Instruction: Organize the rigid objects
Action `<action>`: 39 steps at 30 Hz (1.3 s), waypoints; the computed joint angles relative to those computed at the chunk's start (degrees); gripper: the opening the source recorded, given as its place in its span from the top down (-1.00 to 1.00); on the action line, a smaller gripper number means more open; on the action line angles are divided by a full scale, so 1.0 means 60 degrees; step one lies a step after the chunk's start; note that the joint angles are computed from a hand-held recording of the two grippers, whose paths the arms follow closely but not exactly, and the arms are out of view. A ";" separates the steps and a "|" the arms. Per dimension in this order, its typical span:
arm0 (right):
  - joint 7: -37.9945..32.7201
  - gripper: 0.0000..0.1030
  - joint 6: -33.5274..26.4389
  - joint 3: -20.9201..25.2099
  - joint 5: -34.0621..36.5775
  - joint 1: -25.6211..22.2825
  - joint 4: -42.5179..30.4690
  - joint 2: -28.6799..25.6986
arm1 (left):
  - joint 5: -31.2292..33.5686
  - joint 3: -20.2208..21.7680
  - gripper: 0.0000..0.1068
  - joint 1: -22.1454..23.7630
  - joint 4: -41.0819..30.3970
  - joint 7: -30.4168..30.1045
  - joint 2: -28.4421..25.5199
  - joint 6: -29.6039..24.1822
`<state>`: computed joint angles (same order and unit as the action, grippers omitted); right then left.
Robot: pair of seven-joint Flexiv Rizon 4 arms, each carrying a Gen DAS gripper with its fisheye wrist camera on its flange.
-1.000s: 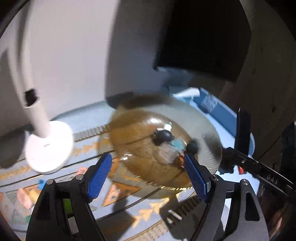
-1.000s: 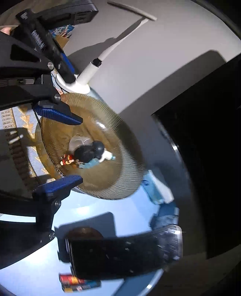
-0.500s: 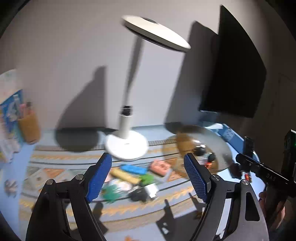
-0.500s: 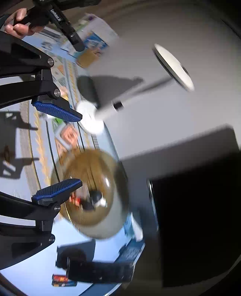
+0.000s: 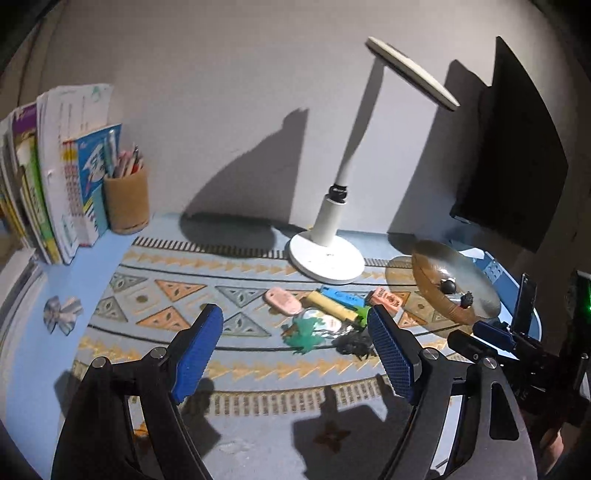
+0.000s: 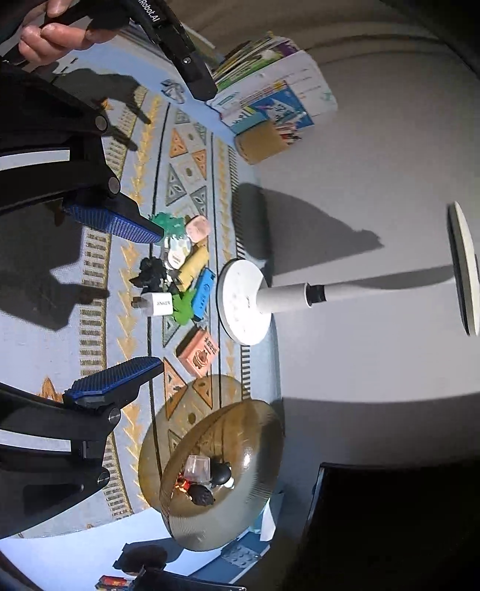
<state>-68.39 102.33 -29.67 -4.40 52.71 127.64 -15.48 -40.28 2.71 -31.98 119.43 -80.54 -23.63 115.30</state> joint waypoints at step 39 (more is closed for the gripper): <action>0.1937 -1.00 -0.1535 0.0816 -0.2415 -0.1230 -0.1100 -0.2393 | 0.1473 0.3097 -0.48 -0.1883 -0.1158 -0.2330 -0.2221 -0.2450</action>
<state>-56.77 93.11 -24.77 -18.89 45.33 121.05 -29.84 -31.44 21.29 -43.27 112.48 -94.52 -36.95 100.60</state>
